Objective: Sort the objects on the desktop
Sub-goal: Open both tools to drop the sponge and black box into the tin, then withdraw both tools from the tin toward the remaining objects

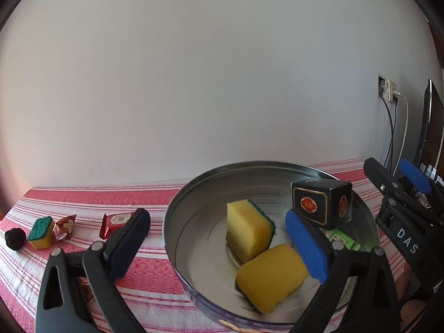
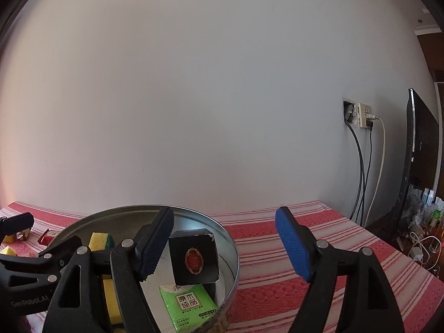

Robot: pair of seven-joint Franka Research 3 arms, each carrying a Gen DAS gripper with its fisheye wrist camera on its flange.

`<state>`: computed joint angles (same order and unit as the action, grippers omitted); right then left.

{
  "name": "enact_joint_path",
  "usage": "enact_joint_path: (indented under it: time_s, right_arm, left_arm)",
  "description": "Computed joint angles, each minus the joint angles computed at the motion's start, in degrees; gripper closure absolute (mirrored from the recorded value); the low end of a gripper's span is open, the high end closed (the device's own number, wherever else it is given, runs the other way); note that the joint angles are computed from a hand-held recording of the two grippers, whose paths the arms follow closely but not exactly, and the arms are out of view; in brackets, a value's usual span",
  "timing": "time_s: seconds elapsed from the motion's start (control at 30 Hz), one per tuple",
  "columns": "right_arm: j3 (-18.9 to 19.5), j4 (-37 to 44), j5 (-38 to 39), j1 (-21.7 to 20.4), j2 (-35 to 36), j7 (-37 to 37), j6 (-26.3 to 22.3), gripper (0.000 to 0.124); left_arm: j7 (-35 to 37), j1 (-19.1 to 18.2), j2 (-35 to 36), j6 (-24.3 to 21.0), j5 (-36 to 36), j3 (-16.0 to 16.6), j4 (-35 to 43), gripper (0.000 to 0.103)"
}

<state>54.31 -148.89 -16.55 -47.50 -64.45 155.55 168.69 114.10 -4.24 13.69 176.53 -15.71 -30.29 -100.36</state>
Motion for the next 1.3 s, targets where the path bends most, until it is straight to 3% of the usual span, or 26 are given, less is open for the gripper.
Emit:
enact_joint_path:
  time_s: [0.07,0.27,0.37,0.7,1.0,1.3]
  right_arm:
    - [-0.3,0.1,0.0,0.8,-0.1,-0.1,-0.8,0.046]
    - [-1.3,0.3,0.0,4.0,-0.5,0.9,-3.3,0.046]
    - [-0.5,1.0,-0.9,5.0,-2.0,1.5,-3.8,0.046]
    - [1.9,3.8,0.1,7.4,-0.2,2.6,-2.6,0.046]
    - [5.3,7.0,1.1,5.0,3.3,0.4,1.6,0.046]
    - [10.3,12.5,3.8,3.0,7.2,-2.0,2.0,0.046]
  left_arm:
    - [5.3,4.8,-0.9,-0.6,-5.5,-4.9,-1.2,0.003]
    - [27.7,14.1,-5.4,1.0,-25.6,-13.5,-5.8,0.003]
    - [36.1,16.4,-7.0,1.7,-34.6,-14.5,-6.9,0.003]
    - [43.6,15.5,-8.6,0.3,-44.7,-6.4,-8.1,0.003]
    - [41.7,10.8,-7.7,1.0,-44.0,2.2,-7.2,0.003]
    - [34.7,5.5,-6.5,0.0,-38.2,11.5,-6.0,0.003]
